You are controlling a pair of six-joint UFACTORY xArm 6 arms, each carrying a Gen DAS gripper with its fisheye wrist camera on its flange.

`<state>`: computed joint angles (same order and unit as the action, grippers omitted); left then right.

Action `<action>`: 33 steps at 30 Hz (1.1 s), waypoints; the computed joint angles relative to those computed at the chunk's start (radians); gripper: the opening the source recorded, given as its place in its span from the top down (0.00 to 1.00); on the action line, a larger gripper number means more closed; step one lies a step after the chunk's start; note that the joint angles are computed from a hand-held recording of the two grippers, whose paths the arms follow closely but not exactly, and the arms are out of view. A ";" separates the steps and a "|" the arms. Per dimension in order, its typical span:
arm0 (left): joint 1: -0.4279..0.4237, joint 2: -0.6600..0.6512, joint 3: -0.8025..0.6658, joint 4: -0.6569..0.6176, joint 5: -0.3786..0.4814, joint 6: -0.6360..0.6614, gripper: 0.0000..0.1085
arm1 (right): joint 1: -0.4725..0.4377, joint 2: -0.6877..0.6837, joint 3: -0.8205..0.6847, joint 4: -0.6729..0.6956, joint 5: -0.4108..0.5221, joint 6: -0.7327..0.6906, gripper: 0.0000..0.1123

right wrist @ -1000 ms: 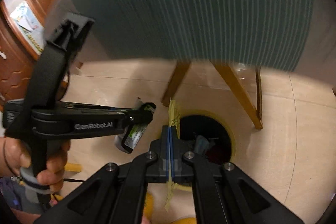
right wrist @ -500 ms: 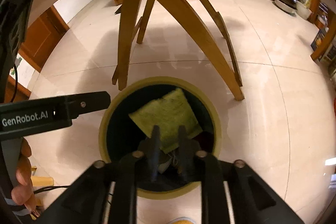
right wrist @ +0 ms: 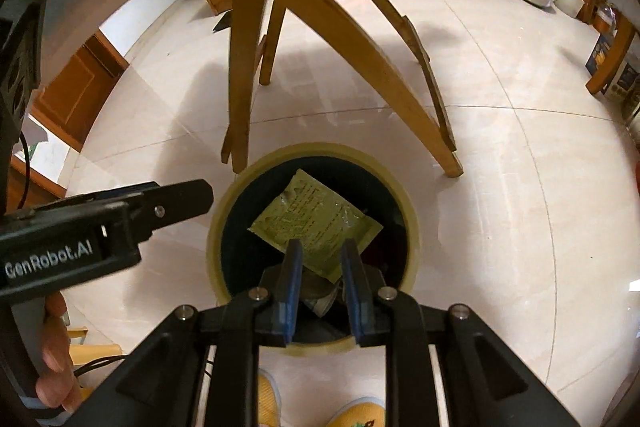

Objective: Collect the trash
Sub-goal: 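Raise both grippers and move them back over the table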

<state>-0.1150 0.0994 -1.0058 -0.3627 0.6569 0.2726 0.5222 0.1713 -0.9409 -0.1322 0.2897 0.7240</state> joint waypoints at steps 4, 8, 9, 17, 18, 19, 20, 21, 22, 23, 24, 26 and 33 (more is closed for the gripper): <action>0.008 -0.078 -0.034 0.048 0.100 -0.054 0.46 | 0.002 -0.082 -0.016 0.041 0.093 -0.020 0.82; 0.022 -0.140 -0.107 0.082 0.225 -0.101 0.46 | -0.002 -0.170 -0.067 0.047 0.222 -0.011 0.82; 0.026 -0.155 -0.139 0.090 0.271 -0.114 0.46 | -0.004 -0.196 -0.090 0.044 0.264 -0.008 0.82; 0.037 -0.199 -0.450 0.103 0.562 -0.165 0.44 | -0.016 -0.306 -0.344 0.051 0.560 -0.076 0.82; 0.036 -0.196 -0.500 0.103 0.591 -0.171 0.43 | -0.019 -0.310 -0.384 0.051 0.595 -0.091 0.82; 0.033 -0.193 -0.540 0.106 0.614 -0.178 0.42 | -0.020 -0.312 -0.418 0.053 0.622 -0.104 0.82; 0.032 -0.185 -0.590 0.107 0.638 -0.185 0.42 | -0.020 -0.311 -0.453 0.053 0.647 -0.115 0.82; 0.030 -0.175 -0.642 0.107 0.662 -0.195 0.40 | -0.021 -0.310 -0.495 0.049 0.680 -0.124 0.82; 0.029 -0.164 -0.684 0.108 0.682 -0.202 0.39 | -0.022 -0.307 -0.544 0.047 0.717 -0.133 0.82; 0.027 -0.148 -0.739 0.107 0.710 -0.213 0.36 | -0.025 -0.305 -0.587 0.050 0.745 -0.142 0.82; 0.025 -0.129 -0.797 0.107 0.737 -0.225 0.34 | -0.025 -0.301 -0.613 0.052 0.760 -0.147 0.82; 0.021 -0.083 -0.914 0.106 0.789 -0.248 0.34 | -0.031 -0.290 -0.692 0.060 0.806 -0.173 0.82; 0.006 0.169 -1.454 0.123 0.965 -0.341 0.31 | -0.034 -0.259 -0.855 0.054 0.855 -0.244 0.76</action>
